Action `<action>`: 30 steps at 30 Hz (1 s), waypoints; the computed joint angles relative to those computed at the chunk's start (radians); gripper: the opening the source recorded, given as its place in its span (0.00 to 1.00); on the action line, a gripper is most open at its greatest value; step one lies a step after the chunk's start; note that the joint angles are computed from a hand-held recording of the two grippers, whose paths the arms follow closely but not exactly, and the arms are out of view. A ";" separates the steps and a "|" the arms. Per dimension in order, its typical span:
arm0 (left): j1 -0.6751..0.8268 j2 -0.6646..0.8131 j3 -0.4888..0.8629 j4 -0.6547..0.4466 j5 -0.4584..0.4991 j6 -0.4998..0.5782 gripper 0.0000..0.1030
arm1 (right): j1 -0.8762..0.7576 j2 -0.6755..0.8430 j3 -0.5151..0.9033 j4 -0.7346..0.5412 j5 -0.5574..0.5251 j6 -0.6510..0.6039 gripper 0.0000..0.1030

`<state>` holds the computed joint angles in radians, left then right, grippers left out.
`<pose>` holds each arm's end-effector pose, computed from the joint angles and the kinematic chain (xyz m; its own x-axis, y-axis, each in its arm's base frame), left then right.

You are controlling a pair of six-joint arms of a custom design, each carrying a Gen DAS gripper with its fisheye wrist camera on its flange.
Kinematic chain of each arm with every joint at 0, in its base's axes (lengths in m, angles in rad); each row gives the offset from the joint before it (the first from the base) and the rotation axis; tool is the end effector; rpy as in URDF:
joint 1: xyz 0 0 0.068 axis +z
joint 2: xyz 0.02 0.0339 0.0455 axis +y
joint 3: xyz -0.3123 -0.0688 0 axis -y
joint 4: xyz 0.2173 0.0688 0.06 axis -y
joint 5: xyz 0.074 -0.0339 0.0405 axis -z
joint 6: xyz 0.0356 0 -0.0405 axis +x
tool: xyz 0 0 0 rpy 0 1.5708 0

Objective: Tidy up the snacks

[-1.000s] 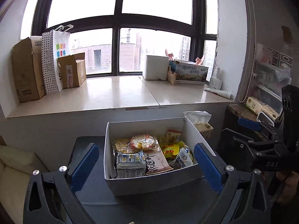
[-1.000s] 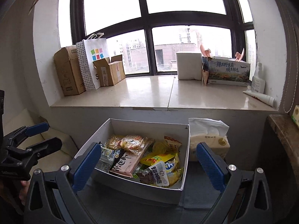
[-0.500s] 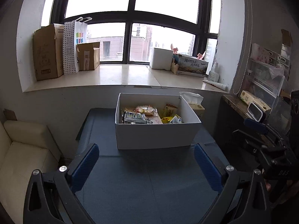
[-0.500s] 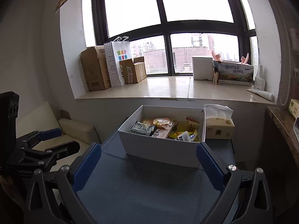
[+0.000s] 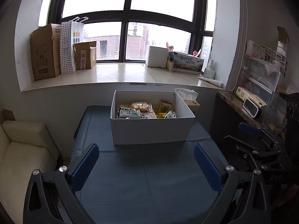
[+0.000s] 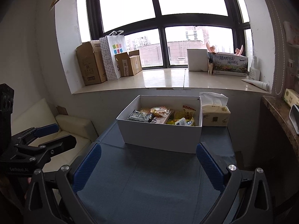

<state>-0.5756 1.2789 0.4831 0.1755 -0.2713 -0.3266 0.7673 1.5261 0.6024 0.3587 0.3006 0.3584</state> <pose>0.1840 -0.1080 0.2364 -0.5714 0.0023 -0.8207 0.1670 0.9794 -0.1135 0.2061 0.1841 0.2305 -0.5303 -0.0460 -0.8465 -0.3172 0.9368 0.1478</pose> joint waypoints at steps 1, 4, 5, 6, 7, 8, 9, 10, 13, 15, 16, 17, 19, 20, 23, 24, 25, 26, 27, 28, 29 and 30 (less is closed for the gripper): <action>-0.003 0.001 0.002 -0.003 -0.005 0.002 1.00 | -0.004 0.003 0.002 -0.003 -0.004 0.007 1.00; 0.008 0.003 0.002 -0.003 0.014 0.002 1.00 | -0.010 0.007 0.002 -0.004 -0.013 0.014 1.00; 0.014 0.004 0.003 -0.006 0.023 0.002 1.00 | -0.009 0.008 0.003 -0.008 -0.011 0.014 1.00; 0.011 0.008 0.005 -0.009 0.017 0.001 1.00 | -0.007 0.007 0.006 -0.015 -0.008 0.016 1.00; 0.008 0.011 0.007 -0.011 0.009 0.001 1.00 | -0.008 0.004 0.006 -0.016 -0.016 0.018 1.00; 0.009 0.011 0.006 -0.011 0.009 0.003 1.00 | -0.009 0.000 0.001 -0.007 -0.026 0.016 1.00; 0.008 0.013 0.007 -0.013 0.010 0.001 1.00 | -0.010 -0.001 -0.003 -0.001 -0.029 0.012 1.00; 0.008 0.013 0.008 -0.014 0.012 0.000 1.00 | -0.008 0.001 0.001 -0.009 -0.023 0.012 1.00; 0.009 0.022 0.014 -0.025 0.014 -0.002 1.00 | -0.009 0.009 0.011 -0.029 -0.013 0.020 1.00; 0.015 0.022 0.010 -0.019 0.021 0.000 1.00 | -0.016 0.006 0.001 -0.015 -0.032 0.024 1.00; 0.016 0.023 0.009 -0.017 0.024 -0.001 1.00 | -0.016 0.005 0.000 -0.015 -0.032 0.023 1.00; 0.016 0.025 0.008 -0.016 0.025 -0.002 1.00 | -0.014 0.004 0.000 -0.016 -0.030 0.021 1.00; 0.014 0.031 0.008 -0.015 0.019 0.000 1.00 | -0.012 0.003 0.000 -0.017 -0.029 0.019 1.00; 0.014 0.031 0.006 -0.012 0.021 0.000 1.00 | -0.011 0.004 0.001 -0.019 -0.030 0.021 1.00; 0.010 0.035 0.007 -0.011 0.017 0.001 1.00 | -0.008 0.006 0.003 -0.019 -0.034 0.020 1.00; 0.011 0.035 0.007 -0.010 0.017 0.003 1.00 | -0.006 0.008 0.005 -0.020 -0.033 0.020 1.00; 0.011 0.033 0.006 -0.007 0.018 0.003 1.00 | -0.004 0.009 0.006 -0.022 -0.033 0.020 1.00; 0.011 0.034 0.006 -0.008 0.019 0.002 1.00 | -0.002 0.009 0.007 -0.022 -0.032 0.018 1.00; 0.010 0.033 0.006 -0.008 0.018 0.003 1.00 | 0.001 0.010 0.007 -0.020 -0.032 0.017 1.00; 0.010 0.032 0.004 -0.007 0.018 0.004 1.00 | 0.002 0.010 0.007 -0.021 -0.033 0.016 1.00; 0.009 0.033 0.004 -0.006 0.017 0.003 1.00 | 0.003 0.010 0.007 -0.021 -0.033 0.017 1.00; 0.009 0.034 0.004 -0.006 0.020 0.003 1.00 | 0.002 0.012 0.007 -0.019 -0.035 0.016 1.00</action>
